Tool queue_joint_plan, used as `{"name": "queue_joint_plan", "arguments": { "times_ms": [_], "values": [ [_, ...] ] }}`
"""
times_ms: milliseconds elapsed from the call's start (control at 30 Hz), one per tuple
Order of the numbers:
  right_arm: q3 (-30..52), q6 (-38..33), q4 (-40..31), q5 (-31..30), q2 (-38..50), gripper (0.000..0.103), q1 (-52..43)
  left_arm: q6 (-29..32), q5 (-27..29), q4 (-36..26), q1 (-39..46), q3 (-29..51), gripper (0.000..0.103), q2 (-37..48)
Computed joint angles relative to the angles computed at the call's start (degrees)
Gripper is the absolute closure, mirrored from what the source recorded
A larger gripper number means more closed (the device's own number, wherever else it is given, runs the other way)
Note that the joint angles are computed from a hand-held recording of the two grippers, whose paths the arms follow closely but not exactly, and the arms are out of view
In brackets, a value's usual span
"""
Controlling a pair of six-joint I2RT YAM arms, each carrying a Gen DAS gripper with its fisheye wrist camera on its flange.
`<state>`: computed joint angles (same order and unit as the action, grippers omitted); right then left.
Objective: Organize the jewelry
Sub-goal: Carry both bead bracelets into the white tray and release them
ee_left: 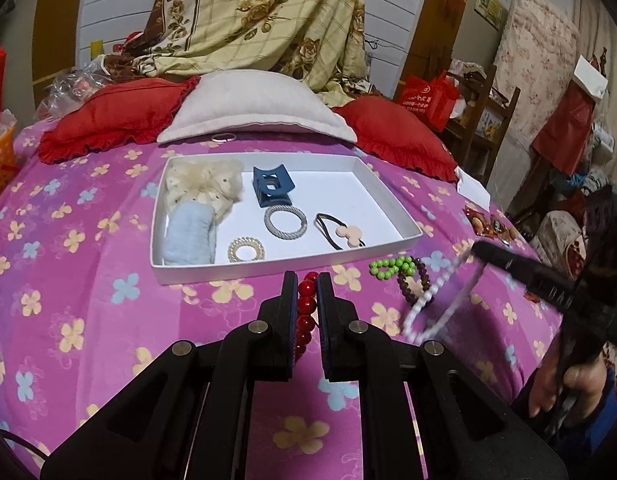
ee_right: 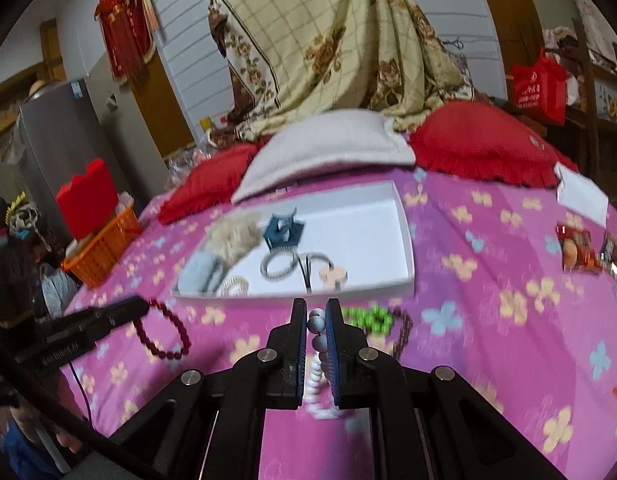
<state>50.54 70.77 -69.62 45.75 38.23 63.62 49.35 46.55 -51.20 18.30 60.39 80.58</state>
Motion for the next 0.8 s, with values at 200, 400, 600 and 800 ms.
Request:
{"name": "queue_joint_plan", "arguments": {
  "times_ms": [200, 400, 600, 800],
  "values": [
    [2.3, -23.0, 13.8, -11.0, -0.4, 0.094, -19.8, -3.8, -1.1, 1.8, -1.9, 2.6, 0.095, 1.4],
    [1.1, -35.9, 25.4, -24.6, 4.2, 0.094, -37.0, -9.6, -3.2, 5.6, -6.4, 5.2, 0.095, 2.8],
    [-1.2, -43.0, 34.5, -37.4, 10.9, 0.094, -49.9, -17.0, -6.6, 8.8, -13.8, 10.1, 0.095, 6.1],
    [-3.1, -46.4, 41.8, -49.6, 17.6, 0.094, -62.7, -25.8, -12.3, 12.0, -23.1, 17.4, 0.095, 12.7]
  ]
}}
